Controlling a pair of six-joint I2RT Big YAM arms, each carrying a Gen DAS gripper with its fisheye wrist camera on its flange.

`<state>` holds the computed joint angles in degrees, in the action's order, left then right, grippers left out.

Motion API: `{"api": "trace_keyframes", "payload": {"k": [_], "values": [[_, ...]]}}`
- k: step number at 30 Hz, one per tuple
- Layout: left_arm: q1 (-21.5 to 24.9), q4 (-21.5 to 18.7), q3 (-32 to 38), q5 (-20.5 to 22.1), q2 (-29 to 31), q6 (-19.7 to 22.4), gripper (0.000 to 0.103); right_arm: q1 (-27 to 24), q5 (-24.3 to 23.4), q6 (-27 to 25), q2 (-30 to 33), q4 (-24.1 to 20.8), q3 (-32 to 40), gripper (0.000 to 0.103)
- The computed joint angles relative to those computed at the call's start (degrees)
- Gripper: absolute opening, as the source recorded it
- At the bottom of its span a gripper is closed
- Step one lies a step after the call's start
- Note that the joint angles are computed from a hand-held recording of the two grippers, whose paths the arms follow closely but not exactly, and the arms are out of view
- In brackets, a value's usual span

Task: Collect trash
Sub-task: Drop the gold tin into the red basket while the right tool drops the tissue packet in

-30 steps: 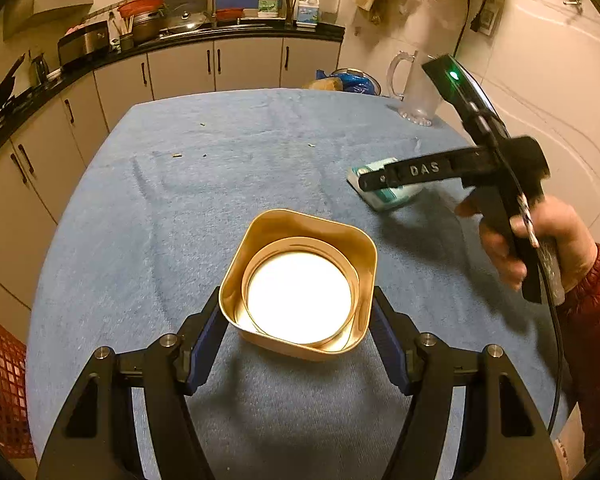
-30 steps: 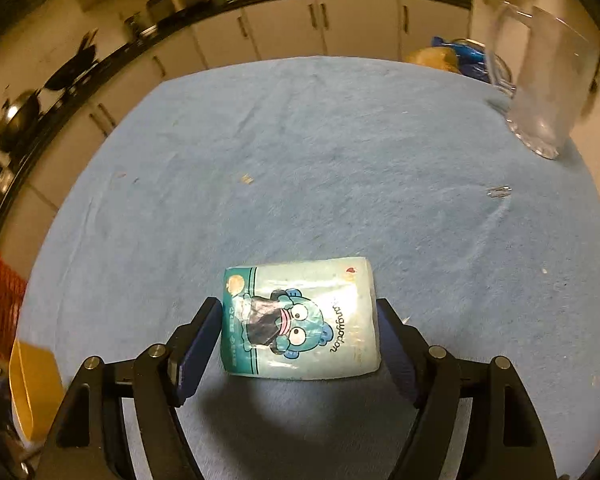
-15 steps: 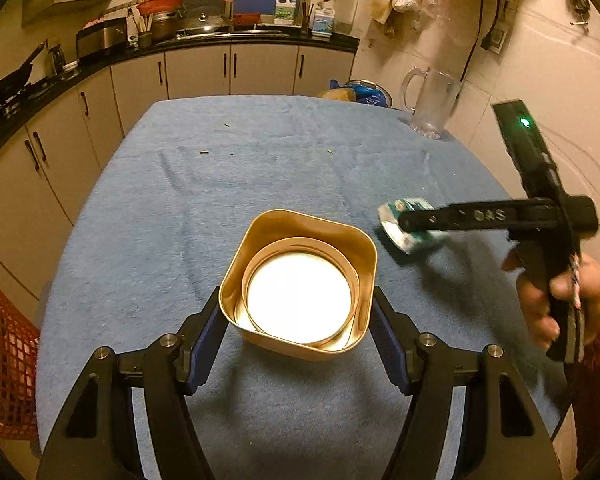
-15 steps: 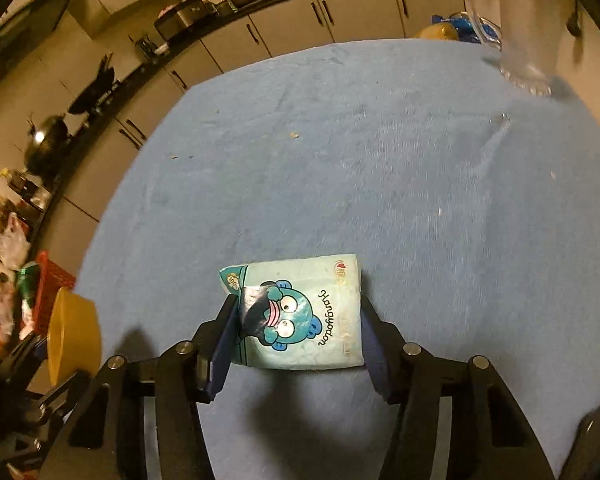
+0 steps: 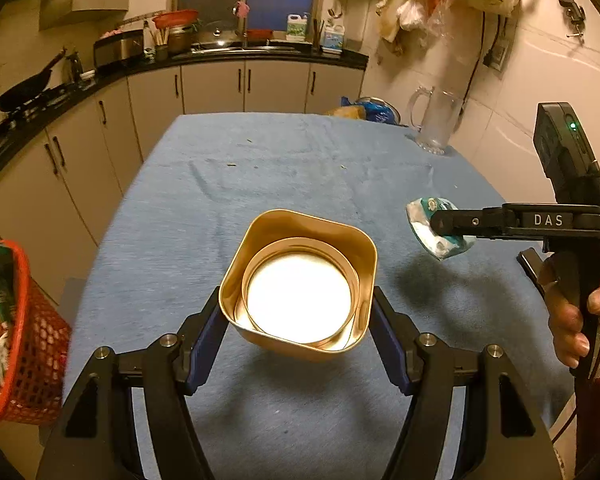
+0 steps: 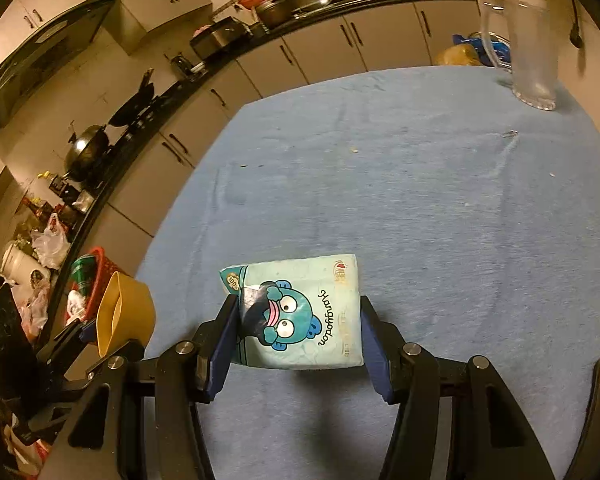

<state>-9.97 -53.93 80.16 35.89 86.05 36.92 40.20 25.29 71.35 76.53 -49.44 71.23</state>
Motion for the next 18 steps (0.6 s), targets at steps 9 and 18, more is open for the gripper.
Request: {"api": "trace_keyframes", "payload": {"k": [9, 18], "values": [[4.7, 0.5, 1.8, 1.9, -0.6, -0.5, 0.067, 1.6, 0.2, -3.4, 4.4, 0.2, 6.6, 0.061], [11.0, 0.1, 7.2, 5.4, 1.4, -1.5, 0.067, 2.7, -1.3, -8.4, 12.2, 0.0, 17.4, 0.061]]}}
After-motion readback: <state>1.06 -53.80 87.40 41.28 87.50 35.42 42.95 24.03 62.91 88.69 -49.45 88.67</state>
